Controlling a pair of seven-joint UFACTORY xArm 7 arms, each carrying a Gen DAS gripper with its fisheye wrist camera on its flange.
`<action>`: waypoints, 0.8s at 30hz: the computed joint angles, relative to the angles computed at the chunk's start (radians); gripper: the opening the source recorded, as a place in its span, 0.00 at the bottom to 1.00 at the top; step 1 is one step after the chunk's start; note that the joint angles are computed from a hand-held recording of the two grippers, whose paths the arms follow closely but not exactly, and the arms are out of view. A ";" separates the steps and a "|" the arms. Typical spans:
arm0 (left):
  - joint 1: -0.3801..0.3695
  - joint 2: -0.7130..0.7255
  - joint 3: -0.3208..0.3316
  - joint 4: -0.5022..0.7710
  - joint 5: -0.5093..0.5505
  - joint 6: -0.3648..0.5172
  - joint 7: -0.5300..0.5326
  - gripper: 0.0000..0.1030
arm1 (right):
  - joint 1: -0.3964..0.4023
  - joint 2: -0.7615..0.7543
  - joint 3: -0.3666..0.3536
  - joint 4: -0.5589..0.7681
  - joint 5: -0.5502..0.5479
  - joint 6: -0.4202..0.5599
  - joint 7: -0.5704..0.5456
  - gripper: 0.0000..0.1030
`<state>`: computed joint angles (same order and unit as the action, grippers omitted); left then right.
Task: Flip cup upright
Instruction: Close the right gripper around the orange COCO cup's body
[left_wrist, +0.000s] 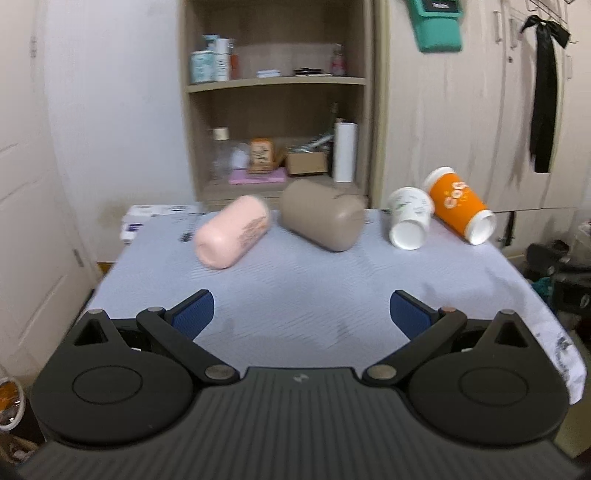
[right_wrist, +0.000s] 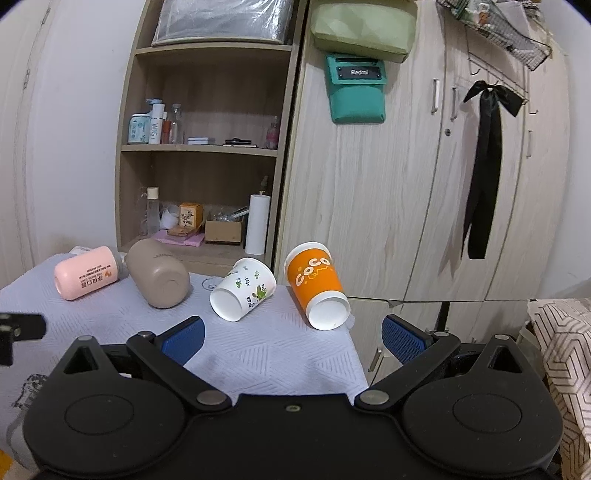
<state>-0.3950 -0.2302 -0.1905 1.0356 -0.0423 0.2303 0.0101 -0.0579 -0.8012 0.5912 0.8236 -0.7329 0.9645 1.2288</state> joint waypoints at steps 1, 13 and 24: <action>-0.017 0.018 0.007 0.024 -0.021 0.016 0.018 1.00 | 0.013 -0.008 -0.026 -0.017 -0.002 -0.026 -0.011 1.00; -0.079 0.350 -0.049 0.462 -0.254 0.226 0.107 0.99 | 0.095 -0.070 -0.440 -0.224 0.107 -0.478 -0.358 1.00; -0.166 0.623 -0.063 0.803 -0.103 0.331 -0.047 0.97 | 0.106 0.219 -0.657 -0.166 0.272 -0.720 -0.691 0.98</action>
